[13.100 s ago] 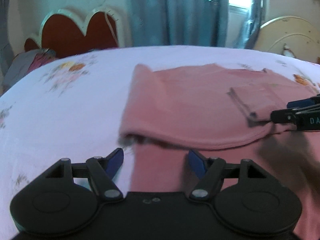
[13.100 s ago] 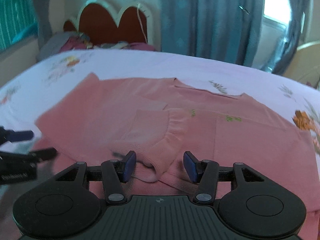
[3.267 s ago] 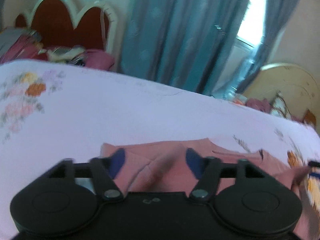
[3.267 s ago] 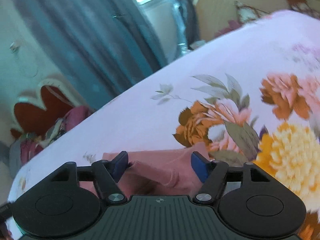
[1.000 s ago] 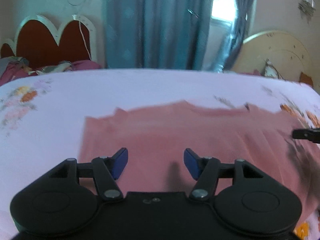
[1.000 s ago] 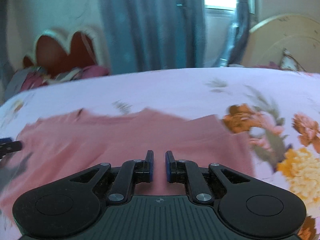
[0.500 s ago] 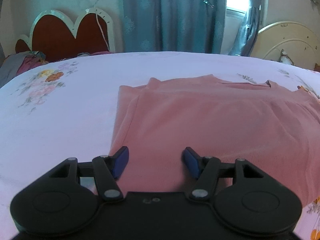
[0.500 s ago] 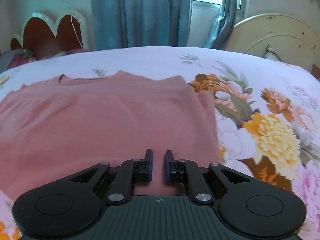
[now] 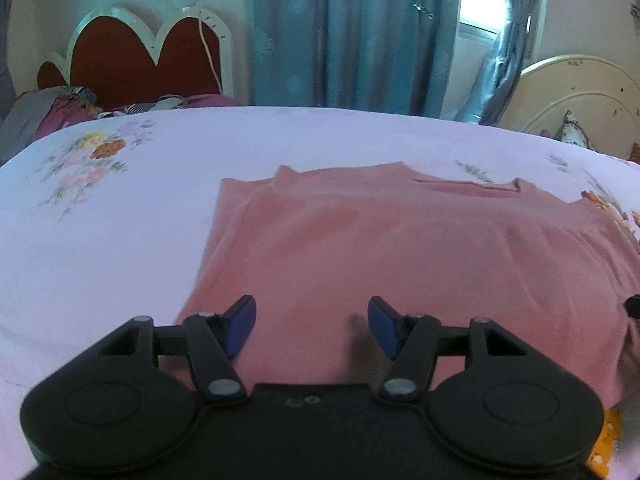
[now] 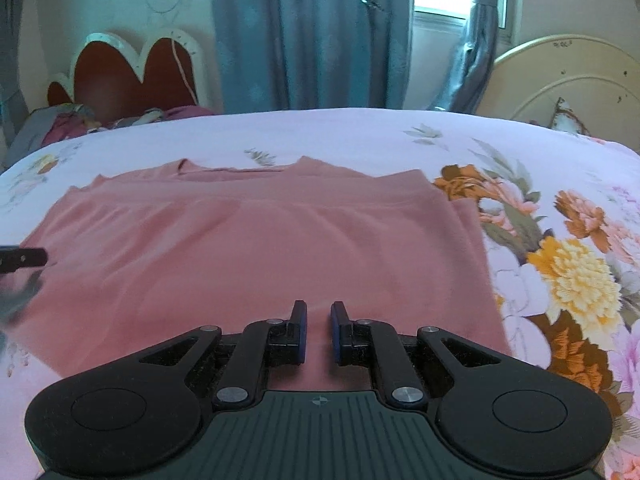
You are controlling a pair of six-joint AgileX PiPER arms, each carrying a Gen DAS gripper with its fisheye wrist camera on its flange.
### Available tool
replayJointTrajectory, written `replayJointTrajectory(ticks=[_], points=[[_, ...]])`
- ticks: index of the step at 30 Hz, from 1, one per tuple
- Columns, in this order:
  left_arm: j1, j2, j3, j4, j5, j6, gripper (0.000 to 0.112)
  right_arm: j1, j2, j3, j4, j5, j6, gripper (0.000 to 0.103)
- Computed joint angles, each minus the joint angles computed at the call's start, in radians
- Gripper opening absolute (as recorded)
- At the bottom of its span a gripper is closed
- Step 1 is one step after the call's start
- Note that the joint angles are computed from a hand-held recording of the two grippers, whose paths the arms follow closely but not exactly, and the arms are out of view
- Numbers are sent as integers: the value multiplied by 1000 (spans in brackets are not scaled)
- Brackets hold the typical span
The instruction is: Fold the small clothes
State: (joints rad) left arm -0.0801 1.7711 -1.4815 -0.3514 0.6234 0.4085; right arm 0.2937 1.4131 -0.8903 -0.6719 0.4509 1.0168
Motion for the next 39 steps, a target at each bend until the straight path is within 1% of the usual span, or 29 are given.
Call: replayJointTrajectory(ticks=[3,7,8,11,14,16,17,19,22,25,28,31,33,37,38,39], points=[[-18,-14,22,20,-4,-12,61,9,-2,24,-23,9,15,10],[-33,-25,68,65,-32,-18,62,21,-30,78,-108,34,58,10],[-31,-26,76,69,-34,-14,63,30,-39,94,-143,50,76,10],[-20,-45,120,50,-65,40,64,31,-81,153,-154,55,73,11],[-16,-54,130,54,-62,49,65,53,-107,192,-198,78,130,12],[-14,-60,139,60,-63,46,66,55,-116,201,-197,77,133,16],[-14,-63,143,65,-62,45,66,56,-117,195,-180,84,111,16],[-13,-71,150,79,-51,39,67,52,-124,165,-105,111,36,16],[2,-80,143,77,-10,22,67,46,-161,138,-18,110,6,16],[22,-75,109,66,51,17,68,67,-155,84,39,120,-21,16],[46,-66,69,39,118,12,72,94,-127,15,82,132,-31,17],[79,-60,41,-16,177,24,78,134,-89,-62,102,169,-31,17],[101,-56,22,-46,224,30,78,158,-61,-119,117,198,-34,17],[162,-56,2,-129,318,67,84,178,13,-236,126,238,-53,18],[182,-57,3,-150,342,75,84,182,35,-263,118,245,-43,22],[205,-56,4,-171,370,77,85,189,63,-295,104,247,-24,46]])
